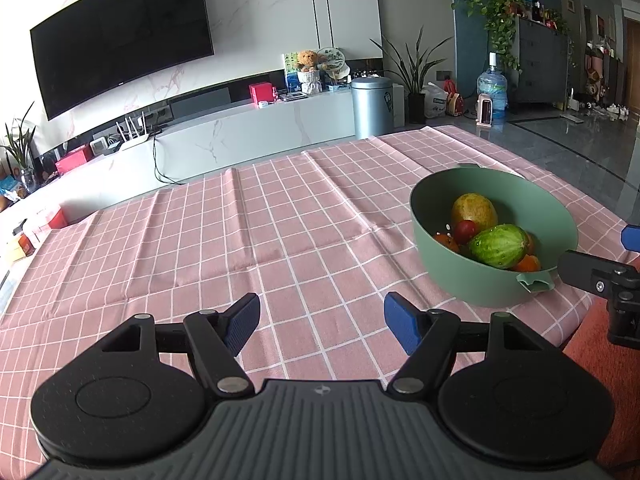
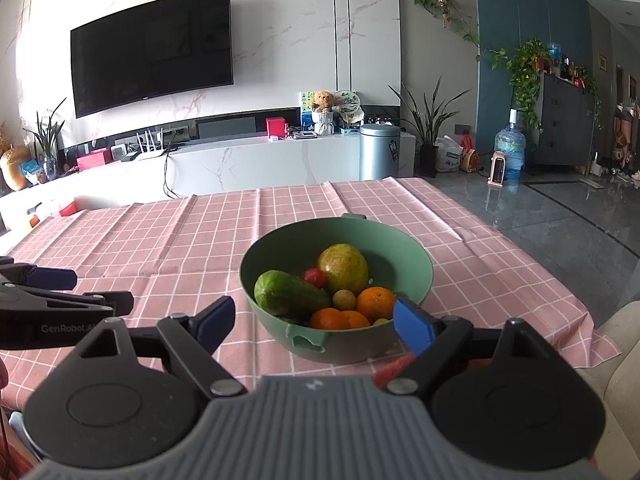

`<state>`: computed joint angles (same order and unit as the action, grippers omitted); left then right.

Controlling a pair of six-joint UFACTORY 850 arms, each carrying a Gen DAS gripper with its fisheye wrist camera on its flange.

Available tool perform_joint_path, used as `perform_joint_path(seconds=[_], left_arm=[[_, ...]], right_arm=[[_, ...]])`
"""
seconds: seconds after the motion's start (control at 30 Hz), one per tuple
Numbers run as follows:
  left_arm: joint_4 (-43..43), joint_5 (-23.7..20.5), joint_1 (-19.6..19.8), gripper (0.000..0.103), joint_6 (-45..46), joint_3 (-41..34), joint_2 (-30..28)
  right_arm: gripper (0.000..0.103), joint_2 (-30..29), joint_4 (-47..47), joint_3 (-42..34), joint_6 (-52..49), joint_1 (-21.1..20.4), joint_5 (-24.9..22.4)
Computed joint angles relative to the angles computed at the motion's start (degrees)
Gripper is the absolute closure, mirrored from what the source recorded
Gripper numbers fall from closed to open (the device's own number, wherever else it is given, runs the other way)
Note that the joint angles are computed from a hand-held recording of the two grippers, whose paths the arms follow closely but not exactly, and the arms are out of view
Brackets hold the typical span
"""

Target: Organize fruits

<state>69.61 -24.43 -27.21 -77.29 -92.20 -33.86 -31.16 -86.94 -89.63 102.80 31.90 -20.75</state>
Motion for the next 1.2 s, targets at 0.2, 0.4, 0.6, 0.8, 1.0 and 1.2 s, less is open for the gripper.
perform_joint_path(seconds=[0.2, 0.4, 0.6, 0.8, 1.0, 1.2], left_arm=[[0.1, 0.0, 0.0, 0.02, -0.1, 0.1, 0.1], [0.0, 0.1, 0.1, 0.02, -0.3, 0.3, 0.3], [0.0, -0.1, 0.3, 0.02, -0.3, 0.5, 0.4], [-0.4, 0.0, 0.4, 0.02, -0.1, 0.8, 0.7], [-0.5, 0.0, 0.5, 0.02, 0.0, 0.8, 0.8], [-0.6, 0.0, 0.5, 0.02, 0.1, 0.8, 0.7]], right_arm=[[0.02, -0.1, 0.0, -0.2, -0.3, 0.2, -0.3], [0.019, -0.1, -0.6, -0.1, 0.2, 0.3, -0.6], [0.018, -0.1, -0.8, 0.0, 0.3, 0.4, -1.0], [0.018, 0.0, -1.2, 0.1, 0.5, 0.5, -1.2], [0.017, 0.1, -1.4, 0.1, 0.6, 0.6, -1.4], [0.016, 0.2, -1.9, 0.3, 0.9, 0.7, -1.6]])
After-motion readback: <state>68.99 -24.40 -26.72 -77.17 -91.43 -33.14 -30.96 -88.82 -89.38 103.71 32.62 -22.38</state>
